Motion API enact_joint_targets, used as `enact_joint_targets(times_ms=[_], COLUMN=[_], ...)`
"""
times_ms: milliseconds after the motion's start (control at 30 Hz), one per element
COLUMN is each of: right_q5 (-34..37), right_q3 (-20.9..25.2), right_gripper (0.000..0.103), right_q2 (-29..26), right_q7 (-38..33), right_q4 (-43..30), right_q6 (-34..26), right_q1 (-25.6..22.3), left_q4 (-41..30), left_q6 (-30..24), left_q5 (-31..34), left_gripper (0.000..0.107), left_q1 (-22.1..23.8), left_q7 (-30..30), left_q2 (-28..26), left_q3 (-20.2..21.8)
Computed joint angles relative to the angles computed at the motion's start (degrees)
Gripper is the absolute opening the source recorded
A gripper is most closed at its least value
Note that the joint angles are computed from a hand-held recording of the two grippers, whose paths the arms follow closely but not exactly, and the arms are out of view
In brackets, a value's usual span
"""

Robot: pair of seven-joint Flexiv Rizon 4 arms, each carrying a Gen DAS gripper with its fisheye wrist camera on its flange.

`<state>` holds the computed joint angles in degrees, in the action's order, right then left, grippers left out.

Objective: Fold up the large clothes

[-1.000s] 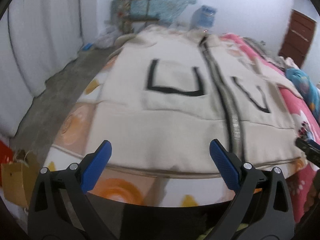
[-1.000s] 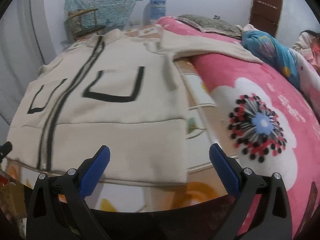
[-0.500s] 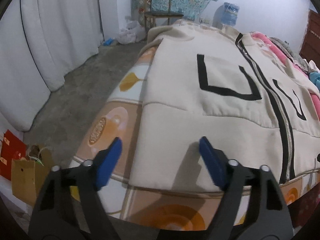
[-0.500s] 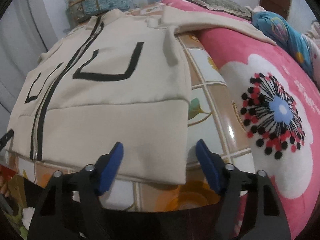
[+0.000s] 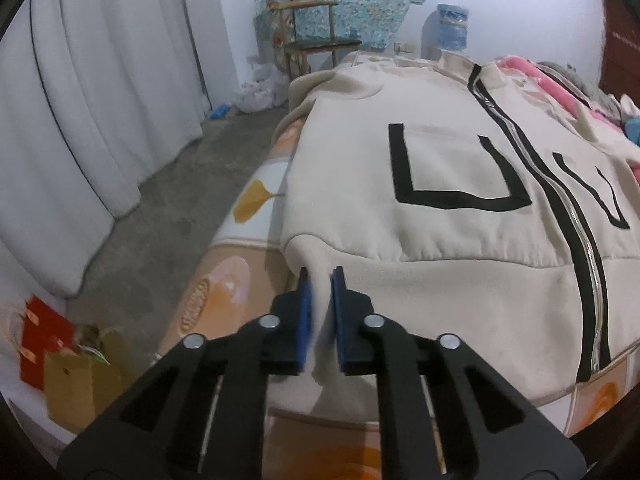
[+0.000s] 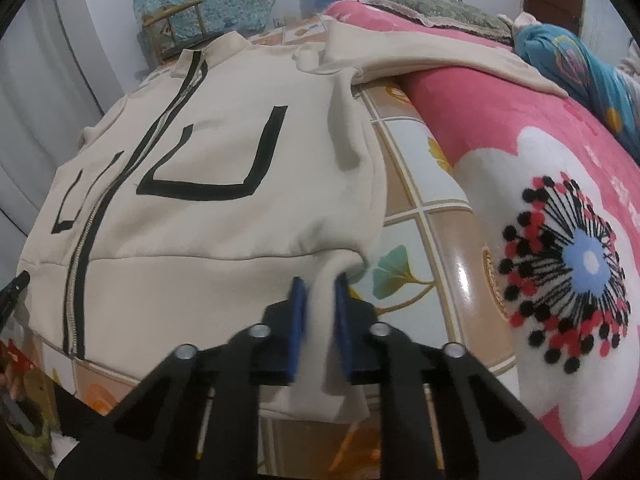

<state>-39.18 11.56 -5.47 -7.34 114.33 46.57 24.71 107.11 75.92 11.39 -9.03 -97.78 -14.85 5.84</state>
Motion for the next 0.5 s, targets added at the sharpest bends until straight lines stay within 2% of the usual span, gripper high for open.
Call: enact_joint_targets(times_ms=[133, 267, 500], right_q5=[-0.8, -1.4, 2.1], right_q3=[0.3, 1.0, 3.5], right_gripper=[0.008, 0.006, 0.006], right_q2=[1.3, 3.5, 8.6], right_q7=[0.3, 1.1, 1.2], right_q4=[0.9, 2.6, 6.7], right_q6=[0.7, 1.1, 0.4], right_q1=[-0.2, -0.5, -0.9], left_q4=[1.1, 3.6, 10.2], left_q6=[0.8, 1.5, -0.4], left_q5=[2.2, 1.0, 0.5], left_gripper=[0.005, 0.005, 0.005], left_q1=[-0.4, 0.7, 2.1], left_q7=[0.4, 3.3, 6.7], left_q2=[2.2, 5.2, 12.2], left_q3=[0.4, -1.0, -2.5])
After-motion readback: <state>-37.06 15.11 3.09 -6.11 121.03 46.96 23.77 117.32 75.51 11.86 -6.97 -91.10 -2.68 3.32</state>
